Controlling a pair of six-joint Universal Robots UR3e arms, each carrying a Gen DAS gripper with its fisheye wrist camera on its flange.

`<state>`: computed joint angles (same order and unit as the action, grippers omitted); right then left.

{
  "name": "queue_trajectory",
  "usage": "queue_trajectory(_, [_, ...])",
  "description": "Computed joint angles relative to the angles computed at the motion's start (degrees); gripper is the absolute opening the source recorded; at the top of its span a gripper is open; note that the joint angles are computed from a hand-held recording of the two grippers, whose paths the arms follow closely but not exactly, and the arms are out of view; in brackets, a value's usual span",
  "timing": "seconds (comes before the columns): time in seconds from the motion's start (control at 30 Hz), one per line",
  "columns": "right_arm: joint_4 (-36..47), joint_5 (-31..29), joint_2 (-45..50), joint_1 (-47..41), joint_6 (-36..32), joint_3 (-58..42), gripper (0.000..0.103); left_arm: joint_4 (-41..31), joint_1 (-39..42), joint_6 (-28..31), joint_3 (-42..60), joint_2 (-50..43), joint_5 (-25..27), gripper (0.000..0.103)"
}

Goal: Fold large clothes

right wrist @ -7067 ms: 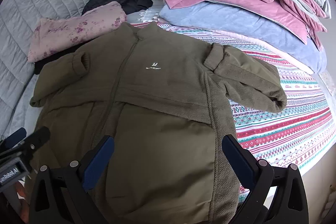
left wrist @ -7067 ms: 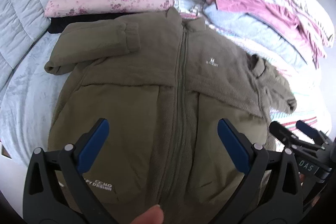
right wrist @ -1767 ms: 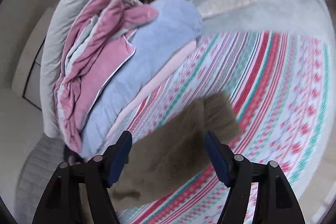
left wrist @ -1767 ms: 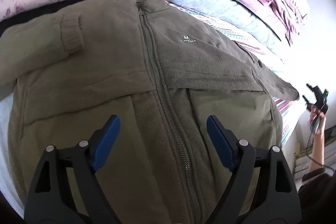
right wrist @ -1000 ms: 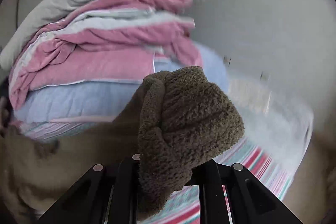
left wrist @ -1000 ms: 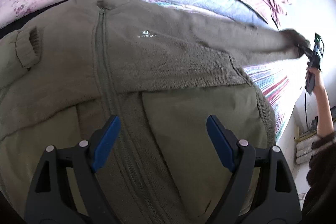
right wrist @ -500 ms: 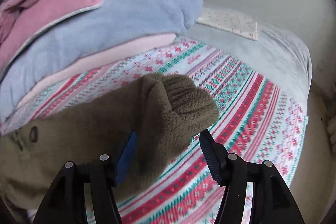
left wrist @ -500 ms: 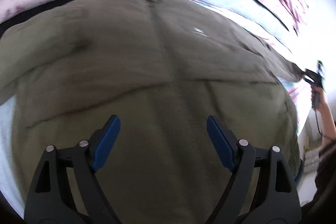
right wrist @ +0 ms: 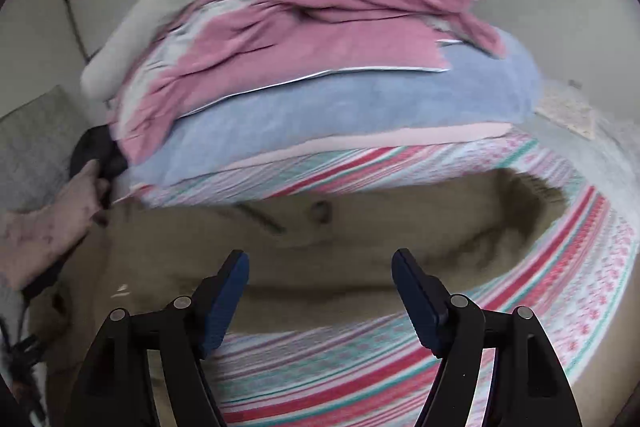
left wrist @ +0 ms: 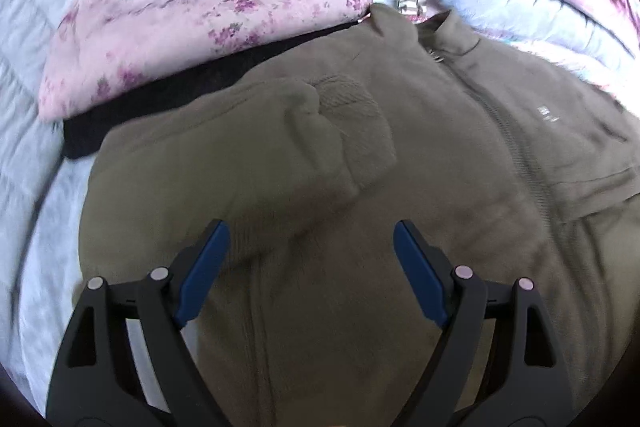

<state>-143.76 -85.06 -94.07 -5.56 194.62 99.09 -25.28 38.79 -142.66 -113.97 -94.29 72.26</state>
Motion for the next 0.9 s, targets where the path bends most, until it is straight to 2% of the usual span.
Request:
queue_trajectory(0.13, [-3.31,-0.15,4.99,8.30,4.88,-0.71,0.076,9.65,-4.09,-0.96,3.10,-8.85,5.52,0.084])
queue_trajectory(0.23, [-2.84,-1.30,9.61,13.48,5.81,-3.65,0.076,11.94,-5.25,-1.71,5.10,-12.15,7.75,0.084])
queue_trajectory(0.27, [-1.80,-1.64,11.49,15.13,5.71,-5.33,0.076,11.41,-5.00,-1.66,5.49,-12.25,6.95,0.076])
queue_trajectory(0.37, [0.22,-3.06,15.35,18.32,4.85,-8.90,0.076,10.52,-4.27,-0.69,5.92,-10.87,5.95,0.035])
queue_trajectory(0.4, [0.82,-3.38,16.09,18.78,4.60,-9.90,0.076,10.31,-4.02,-0.60,5.87,-10.23,5.82,0.026])
queue_trajectory(0.47, [0.87,-3.57,16.79,19.37,4.70,-10.25,0.076,8.67,-2.05,-0.76,6.08,-7.65,3.96,0.019])
queue_trajectory(0.6, [0.63,-2.86,17.14,19.14,5.54,-10.09,0.076,4.13,6.00,-1.66,6.81,-0.12,-2.40,0.018])
queue_trajectory(0.73, [1.40,-2.49,16.59,18.74,5.19,-9.75,0.076,2.50,17.59,-2.96,10.37,4.60,-7.64,0.018])
queue_trajectory(0.9, [1.15,-2.30,16.59,18.76,4.90,-9.56,0.076,-6.33,30.58,-6.29,23.90,0.45,-10.16,0.018])
